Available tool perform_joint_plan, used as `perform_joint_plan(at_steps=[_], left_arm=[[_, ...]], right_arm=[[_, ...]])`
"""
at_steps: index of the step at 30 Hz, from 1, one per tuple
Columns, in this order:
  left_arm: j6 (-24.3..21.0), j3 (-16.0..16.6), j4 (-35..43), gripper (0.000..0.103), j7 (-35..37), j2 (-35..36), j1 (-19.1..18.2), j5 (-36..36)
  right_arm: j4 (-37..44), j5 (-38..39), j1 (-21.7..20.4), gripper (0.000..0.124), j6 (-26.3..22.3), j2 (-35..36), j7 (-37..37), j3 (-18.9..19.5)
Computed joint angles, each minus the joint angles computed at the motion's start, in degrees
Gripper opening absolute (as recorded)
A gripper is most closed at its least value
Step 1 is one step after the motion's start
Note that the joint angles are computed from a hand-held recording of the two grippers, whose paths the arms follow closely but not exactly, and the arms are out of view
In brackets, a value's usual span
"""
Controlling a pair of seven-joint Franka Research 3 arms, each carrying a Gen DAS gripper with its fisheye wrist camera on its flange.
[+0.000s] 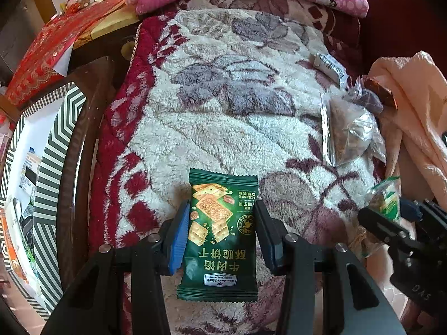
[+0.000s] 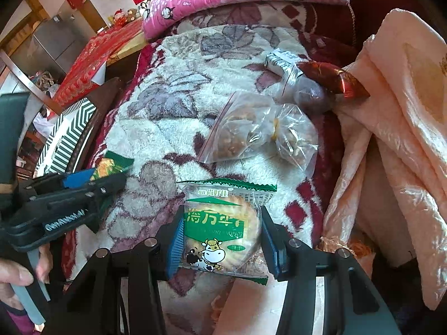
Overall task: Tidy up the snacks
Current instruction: 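Carry the cracker sachet and cookie pack over the white tray with both tools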
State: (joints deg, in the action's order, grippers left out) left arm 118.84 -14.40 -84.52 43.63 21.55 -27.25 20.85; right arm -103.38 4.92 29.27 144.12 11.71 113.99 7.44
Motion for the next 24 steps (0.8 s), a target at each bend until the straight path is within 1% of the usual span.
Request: perform_joint_plan(at_steps=[6, 11, 17, 20, 24], left_arm=[[0.9, 0.1, -0.8, 0.044, -1.7, -0.7, -0.8, 1.7], [2.4, 0.0, -3.3, 0.044, -2.5, -2.6, -0.7, 2.7], [3.9, 0.0, -7.6, 0.044, -4.3, -6.7, 0.6, 3.7], [4.0, 0.1, -10.3, 0.044, -5.4, -9.4, 1.3, 5.0], [4.3, -0.2, -13.1, 0.044, -6.3, -12.0, 2.9, 4.5]], right_arm=[[-0.3, 0.3, -0.1, 0.052, 0.5, -0.3, -0.2, 0.0], [0.7, 0.4, 0.2, 0.052, -0.9, 0.0, 0.1, 0.2], [3.3, -0.7, 1.1, 0.052, -2.2, 0.9, 1.4, 0.3], [6.1, -1.8, 1.9, 0.052, -3.5, 2.5, 0.8, 0.4], [9.2, -2.1, 2.9, 0.052, -4.6, 4.4, 0.1, 0.6]])
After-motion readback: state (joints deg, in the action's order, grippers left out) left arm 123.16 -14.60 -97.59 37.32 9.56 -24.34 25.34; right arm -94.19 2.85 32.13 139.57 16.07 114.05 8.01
